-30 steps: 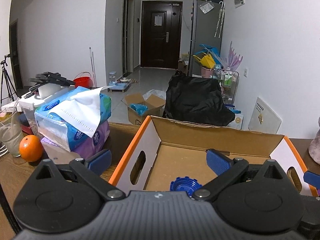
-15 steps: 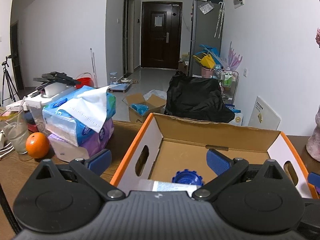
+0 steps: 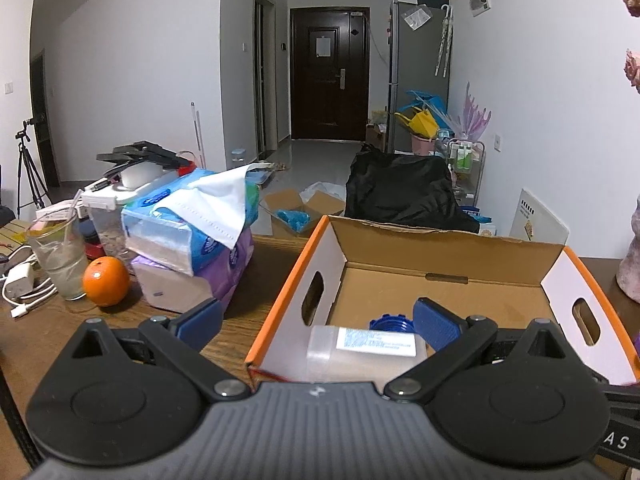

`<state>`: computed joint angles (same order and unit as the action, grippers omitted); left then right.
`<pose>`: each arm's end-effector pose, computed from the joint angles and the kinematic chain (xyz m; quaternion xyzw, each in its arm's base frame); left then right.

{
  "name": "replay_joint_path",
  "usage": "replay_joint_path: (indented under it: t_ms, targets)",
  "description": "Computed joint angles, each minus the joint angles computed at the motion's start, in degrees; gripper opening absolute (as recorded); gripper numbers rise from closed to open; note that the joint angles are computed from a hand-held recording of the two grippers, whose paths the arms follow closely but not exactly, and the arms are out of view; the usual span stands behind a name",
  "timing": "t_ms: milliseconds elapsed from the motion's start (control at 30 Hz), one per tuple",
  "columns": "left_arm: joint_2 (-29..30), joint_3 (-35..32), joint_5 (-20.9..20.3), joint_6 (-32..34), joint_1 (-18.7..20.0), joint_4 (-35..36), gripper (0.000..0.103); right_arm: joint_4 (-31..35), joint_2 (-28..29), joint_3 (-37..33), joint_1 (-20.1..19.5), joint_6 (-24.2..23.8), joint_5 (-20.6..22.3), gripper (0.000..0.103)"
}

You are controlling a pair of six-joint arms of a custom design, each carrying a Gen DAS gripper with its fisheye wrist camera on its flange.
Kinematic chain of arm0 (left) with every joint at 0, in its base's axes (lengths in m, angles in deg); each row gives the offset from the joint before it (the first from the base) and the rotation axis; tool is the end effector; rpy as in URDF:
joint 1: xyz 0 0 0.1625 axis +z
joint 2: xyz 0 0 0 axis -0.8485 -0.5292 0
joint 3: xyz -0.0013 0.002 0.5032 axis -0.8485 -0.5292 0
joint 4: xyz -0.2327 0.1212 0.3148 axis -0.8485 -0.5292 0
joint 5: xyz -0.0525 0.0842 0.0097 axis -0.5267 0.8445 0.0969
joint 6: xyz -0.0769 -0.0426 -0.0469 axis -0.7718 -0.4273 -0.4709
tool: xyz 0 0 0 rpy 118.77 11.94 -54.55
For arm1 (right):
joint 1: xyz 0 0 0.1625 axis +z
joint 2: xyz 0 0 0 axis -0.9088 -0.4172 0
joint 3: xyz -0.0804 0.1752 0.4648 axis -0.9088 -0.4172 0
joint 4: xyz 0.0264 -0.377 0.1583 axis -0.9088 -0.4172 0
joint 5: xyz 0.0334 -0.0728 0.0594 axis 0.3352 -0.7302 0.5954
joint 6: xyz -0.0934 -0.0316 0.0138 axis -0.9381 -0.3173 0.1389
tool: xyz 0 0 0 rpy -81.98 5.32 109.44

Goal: Organize rigid objects
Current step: 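Withdraw both tools from the box back over the table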

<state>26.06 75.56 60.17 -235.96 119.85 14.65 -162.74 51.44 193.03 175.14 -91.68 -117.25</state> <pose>-0.0443 -0.5437 0.2168 0.0873 0.7654 -0.5019 0.3931 0.2755 -0.5495 -0.0356 0.2170 -0.8010 0.4507 0.3289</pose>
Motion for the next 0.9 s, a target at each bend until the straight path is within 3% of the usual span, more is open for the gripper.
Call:
replay_joint_path:
  t_ms: [300,900]
  targets:
    - [-2.3,5.1,-2.2,2.2,-2.2,-3.5,0.103,-4.1,-1.0,5.9,0.2,1.7,1.9,0.103]
    - [-7.0,17.1,-7.4,6.2,-8.0,-13.6,0.103,-14.6,-1.1,16.5,1.9,0.4,2.4,0.103]
